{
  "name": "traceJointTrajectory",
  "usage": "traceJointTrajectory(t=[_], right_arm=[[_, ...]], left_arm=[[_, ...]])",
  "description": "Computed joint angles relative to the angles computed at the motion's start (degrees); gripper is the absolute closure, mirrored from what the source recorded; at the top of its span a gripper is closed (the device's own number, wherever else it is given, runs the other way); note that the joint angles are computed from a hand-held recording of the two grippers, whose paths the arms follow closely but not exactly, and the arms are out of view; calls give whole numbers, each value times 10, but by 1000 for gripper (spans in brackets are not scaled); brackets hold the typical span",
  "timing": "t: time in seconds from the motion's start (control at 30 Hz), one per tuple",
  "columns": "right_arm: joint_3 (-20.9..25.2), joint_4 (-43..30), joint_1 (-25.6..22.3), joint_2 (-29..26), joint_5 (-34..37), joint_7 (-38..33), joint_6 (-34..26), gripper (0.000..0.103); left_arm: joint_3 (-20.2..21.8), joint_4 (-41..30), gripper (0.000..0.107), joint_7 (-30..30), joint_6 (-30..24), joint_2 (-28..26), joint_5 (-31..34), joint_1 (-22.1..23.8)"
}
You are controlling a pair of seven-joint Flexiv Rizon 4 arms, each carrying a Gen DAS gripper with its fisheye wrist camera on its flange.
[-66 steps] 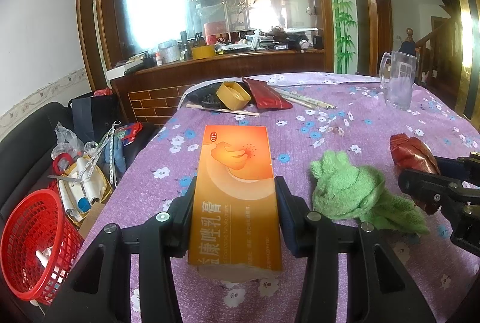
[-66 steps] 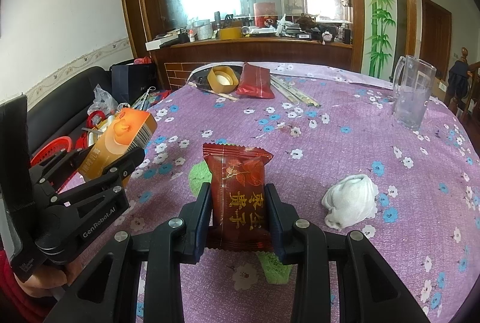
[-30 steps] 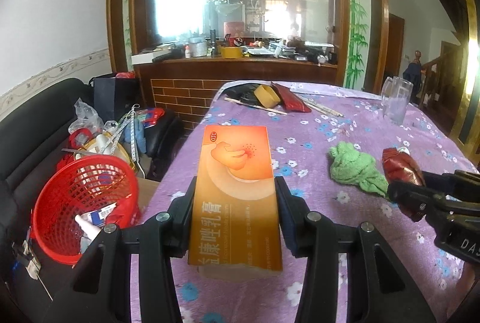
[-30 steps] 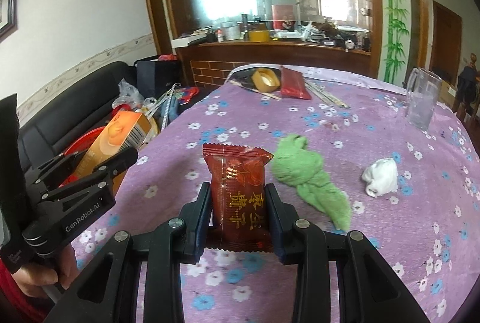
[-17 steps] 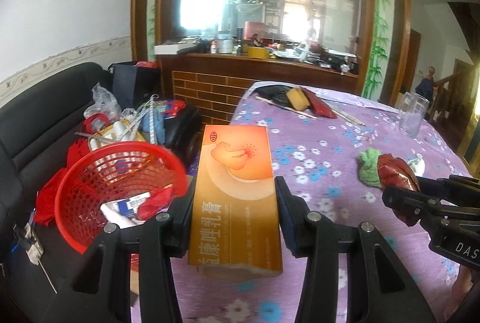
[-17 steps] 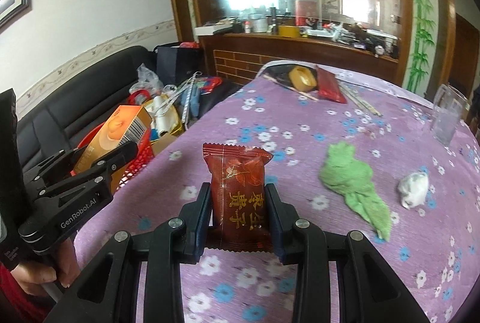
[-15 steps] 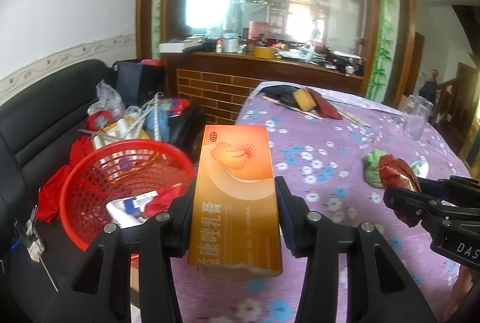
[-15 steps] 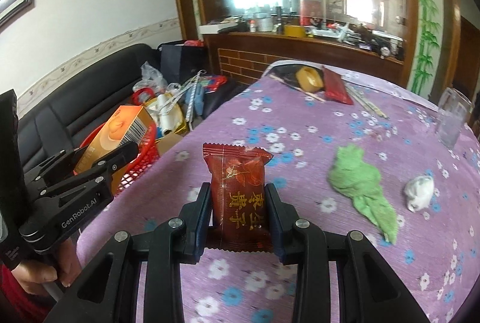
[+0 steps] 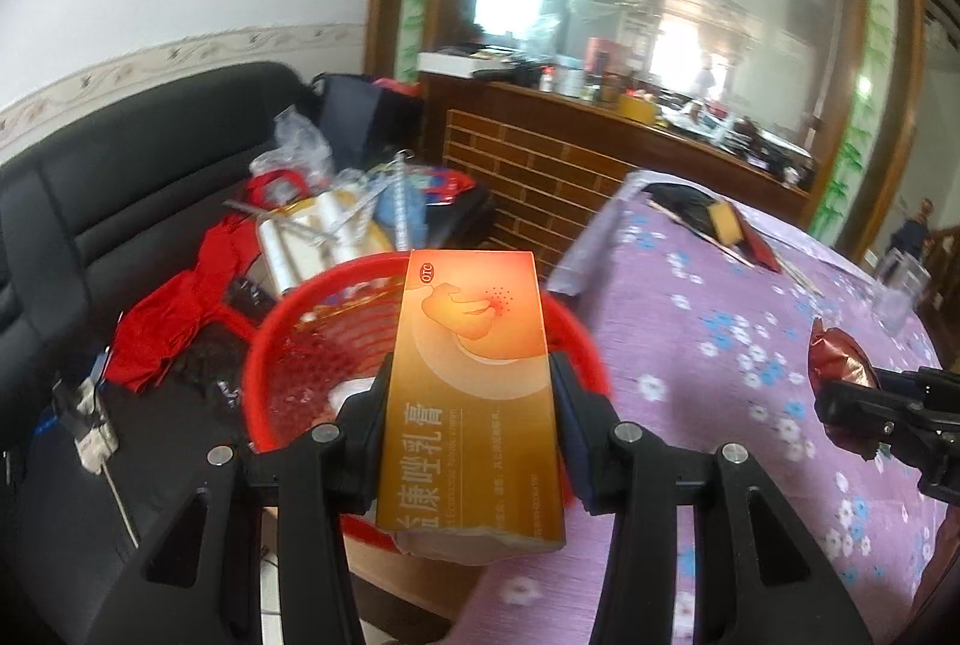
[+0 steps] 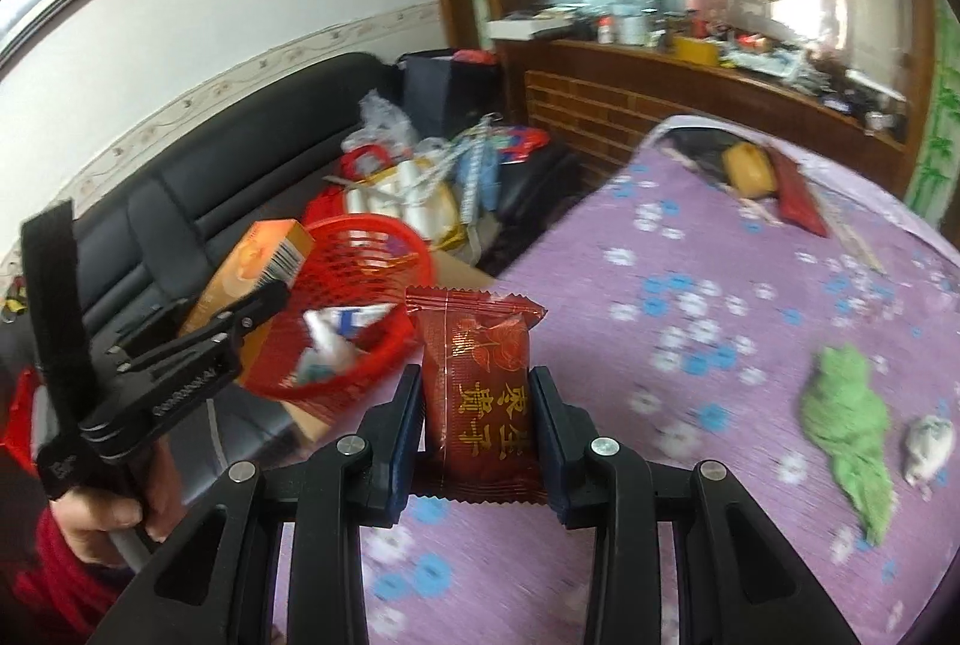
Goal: Collect trash
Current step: 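Carry both items over the red basket and open both grippers, then grasp the green towel with the left gripper while the right grasps the white cloth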
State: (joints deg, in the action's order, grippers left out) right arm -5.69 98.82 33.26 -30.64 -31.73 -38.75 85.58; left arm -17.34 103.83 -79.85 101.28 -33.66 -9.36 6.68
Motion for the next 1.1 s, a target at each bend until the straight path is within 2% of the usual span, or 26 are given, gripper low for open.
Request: traceJointTrajectory(t=[0.07, 0.2, 0.27, 0.37, 0.43, 0.47, 0.53, 0.6, 0.8, 0.9, 1.0, 1.1], right_arm=[[63, -59, -38, -33, 29, -44, -27, 65], [151, -174, -79, -100, 91, -124, -82, 65], [173, -223, -83, -129, 116, -150, -105, 65], [203, -309, -86, -177, 151, -189, -141, 64], [204, -338, -83, -194, 169, -202, -153, 51], [192, -335, -78, -192, 176, -196, -143, 49], [182, -319, -75, -183, 195, -202, -125, 48], [159, -273, -71, -156, 206, -195, -98, 48], [108, -122, -74, -72, 210, -153, -18, 48], [51, -26, -55, -19, 199, -108, 25, 48], [12, 49, -47, 23, 198, -80, 58, 48], [-76, 140, -10, 73, 180, -21, 96, 47]], left_arm=[[2, -6, 61, -2, -6, -4, -5, 8], [18, -24, 61, -3, -20, -14, -17, 7], [21, -30, 61, -2, -27, -17, -23, 7], [-3, -34, 61, 9, -34, -22, -25, 29], [-6, -39, 52, 14, -39, -25, -29, 29], [-6, -39, 50, 15, -35, -24, -31, 29], [-2, -36, 49, 17, -25, -23, -30, 23], [6, -38, 49, 16, -29, -22, -31, 13], [-20, -35, 49, 31, -29, -17, -21, 2], [-23, -36, 49, 46, -38, -11, -11, -21], [-38, -37, 49, 62, -51, -7, -11, -34], [-44, -39, 48, 82, -68, -3, -12, -58]])
